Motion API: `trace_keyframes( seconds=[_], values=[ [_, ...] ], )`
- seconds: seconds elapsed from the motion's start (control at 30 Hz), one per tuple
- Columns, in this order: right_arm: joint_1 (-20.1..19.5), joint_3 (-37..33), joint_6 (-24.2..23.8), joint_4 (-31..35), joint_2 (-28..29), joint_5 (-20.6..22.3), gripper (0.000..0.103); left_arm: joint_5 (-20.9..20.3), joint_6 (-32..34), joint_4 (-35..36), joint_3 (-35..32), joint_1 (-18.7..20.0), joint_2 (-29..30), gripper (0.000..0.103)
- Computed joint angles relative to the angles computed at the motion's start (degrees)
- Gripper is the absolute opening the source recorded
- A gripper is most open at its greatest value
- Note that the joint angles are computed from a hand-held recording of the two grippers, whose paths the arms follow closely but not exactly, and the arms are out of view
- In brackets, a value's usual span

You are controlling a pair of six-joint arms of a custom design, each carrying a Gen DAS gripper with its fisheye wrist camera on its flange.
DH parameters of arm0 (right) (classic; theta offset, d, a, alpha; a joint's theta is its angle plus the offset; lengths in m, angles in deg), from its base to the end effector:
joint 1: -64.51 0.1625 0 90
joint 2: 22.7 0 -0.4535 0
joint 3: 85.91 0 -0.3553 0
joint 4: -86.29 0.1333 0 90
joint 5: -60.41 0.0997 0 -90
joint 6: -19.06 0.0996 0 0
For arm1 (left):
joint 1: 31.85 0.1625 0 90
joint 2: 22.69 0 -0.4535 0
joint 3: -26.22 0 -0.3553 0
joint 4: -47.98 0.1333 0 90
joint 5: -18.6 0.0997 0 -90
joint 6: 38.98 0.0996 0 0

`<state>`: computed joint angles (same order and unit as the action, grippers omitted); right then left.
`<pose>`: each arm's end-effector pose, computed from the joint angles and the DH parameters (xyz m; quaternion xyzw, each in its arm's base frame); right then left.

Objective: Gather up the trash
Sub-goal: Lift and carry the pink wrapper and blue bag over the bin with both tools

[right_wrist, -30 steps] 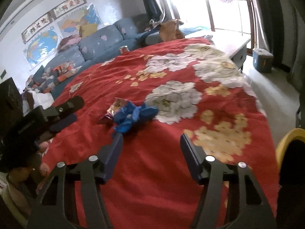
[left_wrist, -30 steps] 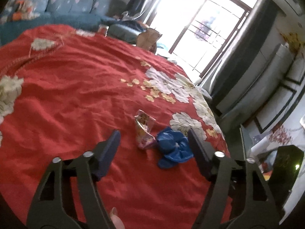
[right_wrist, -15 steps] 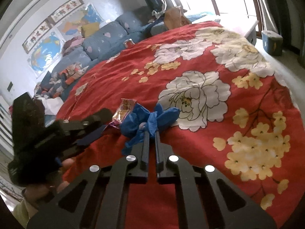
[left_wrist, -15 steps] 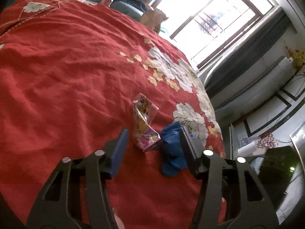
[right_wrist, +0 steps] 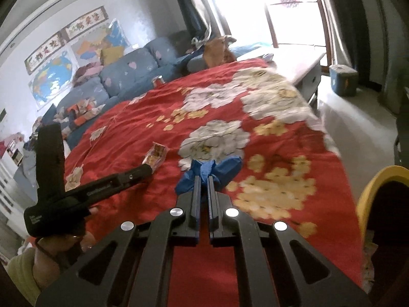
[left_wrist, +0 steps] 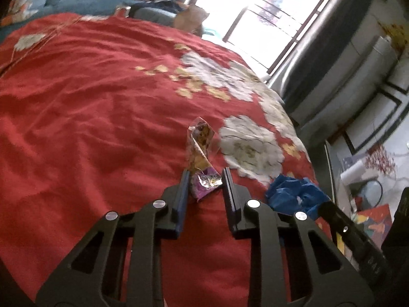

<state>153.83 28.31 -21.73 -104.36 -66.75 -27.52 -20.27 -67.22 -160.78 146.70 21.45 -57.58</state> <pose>0.1300 -0.5845 0.1084 0.3353 -0.9046 0.2520 0.0768 -0.1399 -0.5405 0.0699 -0.0591 0.8713 -0.4393 0.2107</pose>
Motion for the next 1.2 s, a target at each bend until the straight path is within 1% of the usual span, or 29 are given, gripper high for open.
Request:
trace_keyframes(
  seconds=[0.27,0.57,0.87,1.07,1.2],
  values=[
    [-3.5,3.31,0.45,-3.52,-5.09,1.93,0.004,-1.64,3.3,1.0,-1.75,-3.21,2.0,0.018],
    [-7.82,5.77,0.49,-5.31,-10.13,2.37,0.004,-5.91,6.32,3.59,-5.51,-6.59,5.09,0.018],
    [-11.72,6.8,1.08,-6.69,-13.36,2.5,0.004,-8.92,10.02,7.81,-10.14,-9.93,8.79,0.018],
    [-13.93,7.15,1.81,-7.14,-15.35,3.52,0.004,-11.4,12.03,10.66,-13.27,-11.15,11.13,0.018],
    [-15.04,6.87,2.76,-7.91,-16.15,3.89,0.004,-12.32,14.13,11.72,-15.31,-11.9,12.95,0.019]
  ],
)
